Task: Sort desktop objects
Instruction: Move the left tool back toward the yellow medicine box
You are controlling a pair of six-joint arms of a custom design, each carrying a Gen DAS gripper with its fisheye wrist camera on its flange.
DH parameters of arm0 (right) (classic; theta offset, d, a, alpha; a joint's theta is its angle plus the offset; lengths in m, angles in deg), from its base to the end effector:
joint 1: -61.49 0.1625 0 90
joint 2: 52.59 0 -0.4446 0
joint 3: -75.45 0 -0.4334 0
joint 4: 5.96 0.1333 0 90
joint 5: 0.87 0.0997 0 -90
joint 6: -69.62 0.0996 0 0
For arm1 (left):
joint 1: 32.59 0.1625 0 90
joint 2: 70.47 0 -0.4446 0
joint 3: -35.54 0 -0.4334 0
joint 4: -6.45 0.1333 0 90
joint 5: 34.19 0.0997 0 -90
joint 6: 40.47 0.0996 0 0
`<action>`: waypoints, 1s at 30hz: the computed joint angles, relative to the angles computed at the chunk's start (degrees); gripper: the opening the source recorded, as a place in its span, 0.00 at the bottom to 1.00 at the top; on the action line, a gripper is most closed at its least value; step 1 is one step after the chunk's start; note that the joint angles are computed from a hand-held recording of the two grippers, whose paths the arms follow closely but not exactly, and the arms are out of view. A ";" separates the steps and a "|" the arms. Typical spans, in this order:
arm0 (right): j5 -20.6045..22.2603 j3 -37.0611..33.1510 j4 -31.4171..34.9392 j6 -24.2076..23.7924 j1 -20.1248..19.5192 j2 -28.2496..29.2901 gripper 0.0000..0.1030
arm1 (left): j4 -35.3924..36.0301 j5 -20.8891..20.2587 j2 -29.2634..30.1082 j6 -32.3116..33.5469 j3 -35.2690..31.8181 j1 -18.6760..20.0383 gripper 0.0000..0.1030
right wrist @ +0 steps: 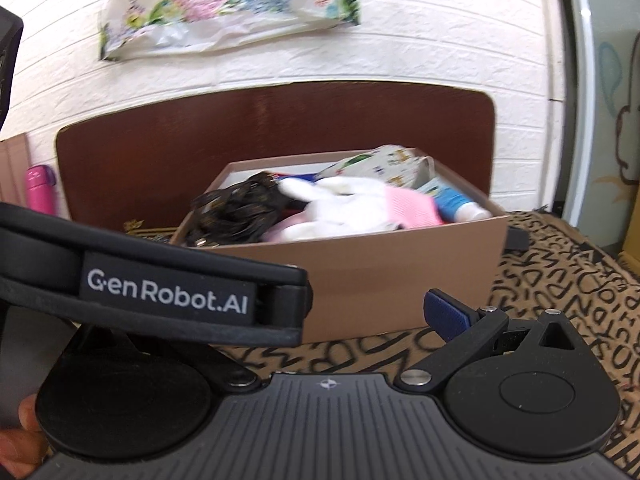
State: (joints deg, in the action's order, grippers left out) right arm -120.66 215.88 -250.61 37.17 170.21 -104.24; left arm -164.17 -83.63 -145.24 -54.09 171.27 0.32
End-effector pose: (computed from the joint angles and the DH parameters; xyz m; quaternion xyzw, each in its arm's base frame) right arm 0.2093 -0.3564 0.1335 0.2242 -0.7919 0.4959 0.2770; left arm -0.2673 -0.4089 0.1749 0.2873 0.8804 -0.3282 0.1859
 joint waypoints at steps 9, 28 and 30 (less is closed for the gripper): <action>-1.58 -0.88 3.37 1.23 3.01 2.91 1.00 | 5.48 1.60 -5.84 -5.38 2.96 0.82 1.00; 1.98 -6.74 15.27 -0.08 7.05 9.46 1.00 | 7.26 2.89 -19.11 -10.40 7.60 9.84 1.00; 2.46 -8.36 16.37 -1.78 7.27 10.83 1.00 | 6.69 2.93 -19.71 -9.74 7.47 11.17 1.00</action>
